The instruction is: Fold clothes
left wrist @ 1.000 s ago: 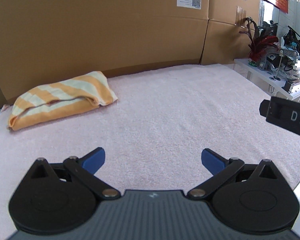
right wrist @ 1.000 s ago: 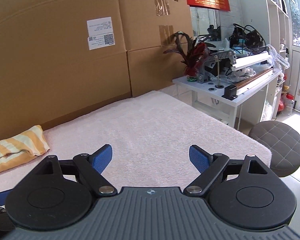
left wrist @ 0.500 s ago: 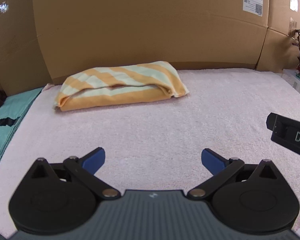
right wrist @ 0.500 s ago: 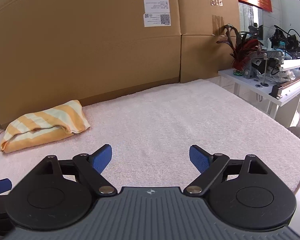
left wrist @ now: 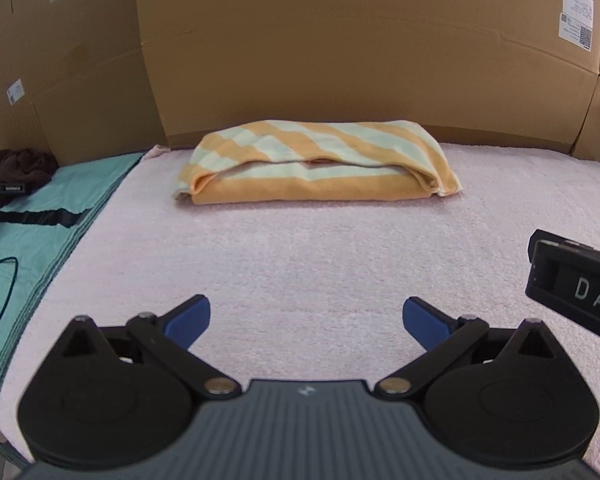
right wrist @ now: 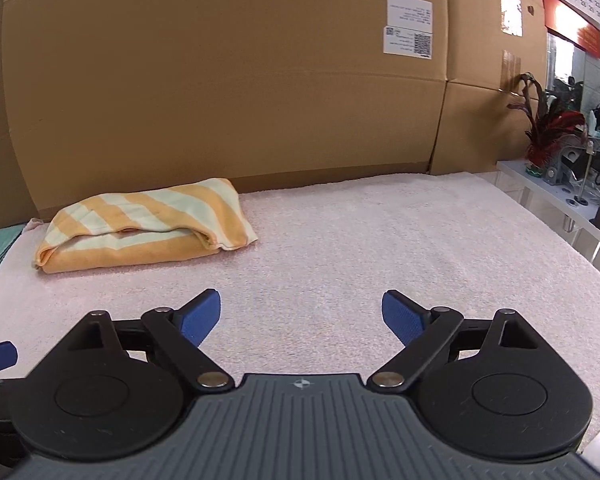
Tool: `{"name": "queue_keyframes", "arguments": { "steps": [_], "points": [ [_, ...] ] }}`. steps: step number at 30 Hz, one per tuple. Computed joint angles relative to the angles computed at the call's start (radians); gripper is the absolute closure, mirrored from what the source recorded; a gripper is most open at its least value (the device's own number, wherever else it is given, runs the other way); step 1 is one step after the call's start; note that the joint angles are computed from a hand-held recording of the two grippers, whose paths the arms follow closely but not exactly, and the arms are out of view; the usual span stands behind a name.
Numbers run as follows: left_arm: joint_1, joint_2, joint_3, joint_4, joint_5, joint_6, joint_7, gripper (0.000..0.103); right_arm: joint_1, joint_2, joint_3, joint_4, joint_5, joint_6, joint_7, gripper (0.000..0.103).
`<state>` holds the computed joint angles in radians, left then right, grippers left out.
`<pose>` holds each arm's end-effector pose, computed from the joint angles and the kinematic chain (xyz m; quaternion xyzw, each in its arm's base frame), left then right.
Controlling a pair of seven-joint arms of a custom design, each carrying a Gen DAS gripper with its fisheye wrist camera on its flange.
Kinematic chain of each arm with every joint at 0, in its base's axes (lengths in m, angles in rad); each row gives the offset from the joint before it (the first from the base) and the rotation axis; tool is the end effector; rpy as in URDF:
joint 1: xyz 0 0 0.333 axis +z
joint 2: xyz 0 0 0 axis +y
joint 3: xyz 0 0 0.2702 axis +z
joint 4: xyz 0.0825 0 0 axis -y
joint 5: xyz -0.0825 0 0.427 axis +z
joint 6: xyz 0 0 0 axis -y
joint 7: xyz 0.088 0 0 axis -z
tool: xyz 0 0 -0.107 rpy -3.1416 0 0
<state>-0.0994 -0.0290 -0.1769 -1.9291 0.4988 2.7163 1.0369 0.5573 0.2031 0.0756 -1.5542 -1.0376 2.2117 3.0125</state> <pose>0.6129 -0.1927 0.5317 -0.6023 0.6750 -0.2879 0.3143 0.5831 0.3870 0.5413 -0.4988 0.7154 -0.3845 0.3024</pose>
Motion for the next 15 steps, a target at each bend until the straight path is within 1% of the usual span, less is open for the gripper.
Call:
{"name": "queue_keyframes", "arguments": {
  "steps": [1, 4, 6, 11, 15],
  "points": [
    [0.004, -0.003, 0.003, -0.001, 0.009, -0.004, -0.012, 0.001, 0.0, 0.014, 0.003, 0.018, 0.006, 0.004, -0.016, 0.011],
    [0.017, -0.013, 0.007, -0.005, 0.058, -0.009, -0.056, 0.0, -0.003, 0.036, 0.002, 0.044, 0.042, 0.064, -0.047, 0.01],
    [0.024, -0.023, 0.011, -0.012, 0.047, -0.008, -0.051, 0.0, -0.001, 0.053, -0.002, 0.066, 0.069, 0.087, -0.063, 0.009],
    [0.046, -0.045, 0.011, -0.031, 0.016, 0.012, -0.042, 0.0, 0.032, 0.103, -0.021, 0.145, 0.078, 0.065, -0.11, 0.009],
    [0.058, -0.051, 0.007, -0.036, -0.004, 0.031, -0.037, 0.0, 0.041, 0.093, -0.034, 0.141, 0.08, 0.096, -0.101, 0.007]
  ]
}}
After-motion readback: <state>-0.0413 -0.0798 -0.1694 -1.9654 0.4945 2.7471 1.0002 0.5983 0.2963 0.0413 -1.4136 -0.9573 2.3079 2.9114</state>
